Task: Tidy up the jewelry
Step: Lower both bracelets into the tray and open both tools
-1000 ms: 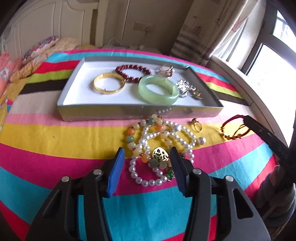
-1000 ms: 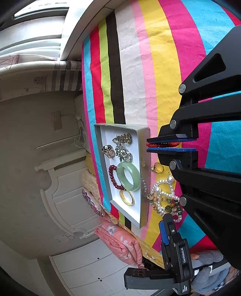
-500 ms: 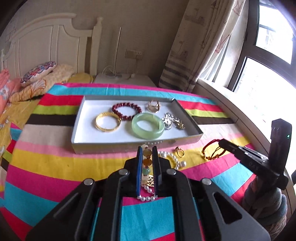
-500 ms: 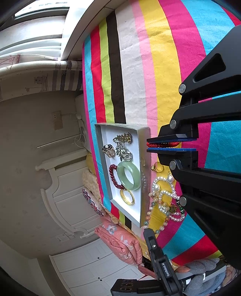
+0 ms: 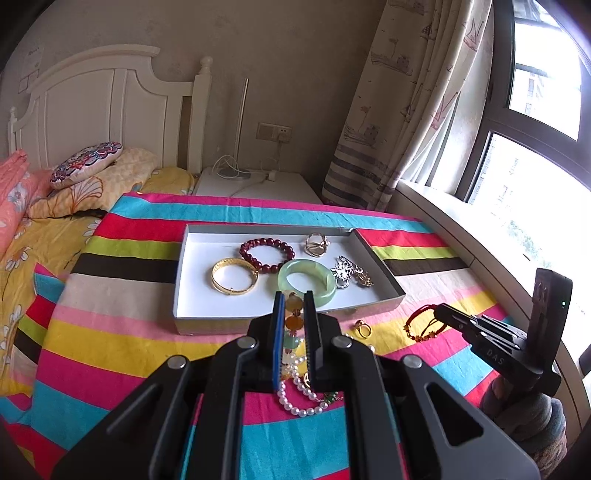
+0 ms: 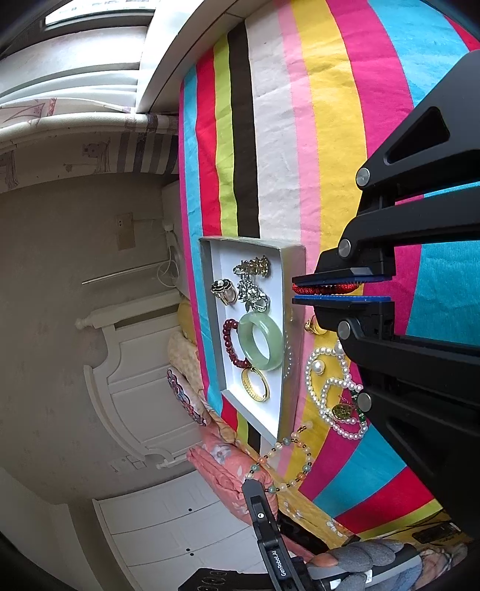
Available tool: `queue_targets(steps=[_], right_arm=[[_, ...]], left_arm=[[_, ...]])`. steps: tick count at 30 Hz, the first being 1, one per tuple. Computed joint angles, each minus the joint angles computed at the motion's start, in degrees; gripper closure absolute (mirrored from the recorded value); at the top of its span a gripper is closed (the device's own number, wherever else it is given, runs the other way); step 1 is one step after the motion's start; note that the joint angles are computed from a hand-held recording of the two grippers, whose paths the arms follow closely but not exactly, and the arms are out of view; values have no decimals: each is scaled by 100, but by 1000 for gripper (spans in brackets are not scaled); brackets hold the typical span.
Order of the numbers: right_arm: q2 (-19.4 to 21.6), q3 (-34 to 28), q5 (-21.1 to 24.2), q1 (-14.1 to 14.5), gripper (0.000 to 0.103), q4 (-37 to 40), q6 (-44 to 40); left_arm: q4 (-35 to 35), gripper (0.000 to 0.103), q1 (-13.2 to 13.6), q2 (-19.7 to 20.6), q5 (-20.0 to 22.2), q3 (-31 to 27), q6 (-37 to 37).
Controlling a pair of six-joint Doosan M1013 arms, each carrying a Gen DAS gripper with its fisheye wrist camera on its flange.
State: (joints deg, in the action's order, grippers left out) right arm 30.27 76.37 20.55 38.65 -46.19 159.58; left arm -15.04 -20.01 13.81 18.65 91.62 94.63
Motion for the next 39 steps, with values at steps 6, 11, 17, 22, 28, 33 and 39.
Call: queue_targets(steps=[6, 11, 17, 22, 28, 33, 39], right_arm=[[-1, -58, -48, 7, 95, 104, -187], [56, -268, 43, 31, 95, 214, -576], [275, -749, 253, 14, 95, 706, -1424], [540, -1246, 510, -57, 95, 1245, -2120], [886, -1799, 967, -140, 95, 1811, -2725], [1089, -2108, 1338, -172, 95, 1894, -2876], [1221, -2307, 1659, -225, 93, 2347, -3218]], left_arm=[[195, 94, 43, 14, 26, -62, -145], [530, 94, 64, 121, 130, -257, -342], [1474, 94, 96, 419, 332, -778, -1112], [2042, 94, 139, 806, 664, -1409, -1600], [2538, 94, 184, 1343, 1161, -2153, -2006], [2547, 94, 210, 1710, 1444, -2586, -1989], [3146, 78, 145, 2009, 1938, -2868, -2384]])
